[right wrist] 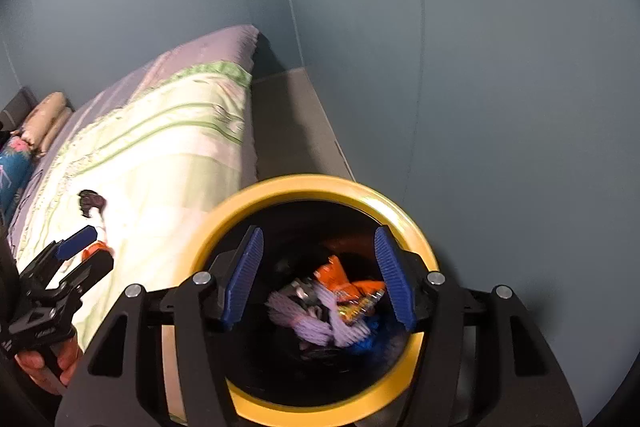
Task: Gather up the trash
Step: 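Carry the black bag and orange wrapper over the yellow bin and release both, then move both open tools back over the remaining trash on the bed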
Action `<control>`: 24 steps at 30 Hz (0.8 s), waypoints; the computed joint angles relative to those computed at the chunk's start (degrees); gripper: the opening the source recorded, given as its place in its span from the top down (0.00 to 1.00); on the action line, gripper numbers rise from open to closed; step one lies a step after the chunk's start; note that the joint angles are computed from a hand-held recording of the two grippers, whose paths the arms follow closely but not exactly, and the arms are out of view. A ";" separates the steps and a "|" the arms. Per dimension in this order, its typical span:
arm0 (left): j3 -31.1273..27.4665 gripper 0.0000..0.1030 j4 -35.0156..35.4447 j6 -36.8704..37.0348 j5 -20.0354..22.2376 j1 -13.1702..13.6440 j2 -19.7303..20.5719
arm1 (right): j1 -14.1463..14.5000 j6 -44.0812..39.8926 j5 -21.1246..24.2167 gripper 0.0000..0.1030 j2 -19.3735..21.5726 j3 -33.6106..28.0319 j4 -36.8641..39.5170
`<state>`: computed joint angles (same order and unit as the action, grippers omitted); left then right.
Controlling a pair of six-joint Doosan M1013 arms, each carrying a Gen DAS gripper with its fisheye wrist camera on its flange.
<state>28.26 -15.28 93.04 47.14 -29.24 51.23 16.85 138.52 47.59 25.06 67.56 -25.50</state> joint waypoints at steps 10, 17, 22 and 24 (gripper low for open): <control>8.99 0.10 10.19 -7.18 -5.42 2.73 -5.59 | 3.17 -9.10 -1.21 0.39 3.95 -7.67 4.01; 16.00 0.10 18.05 -13.92 -8.69 5.29 -9.42 | 5.64 -18.05 1.86 0.39 9.52 -17.07 8.49; 19.26 0.10 22.13 -17.28 -9.02 7.30 -10.87 | 7.04 -24.23 6.48 0.39 14.62 -25.66 11.46; 20.39 0.10 23.78 -18.91 -8.85 8.09 -11.30 | 7.56 -26.66 8.65 0.39 17.04 -29.62 12.57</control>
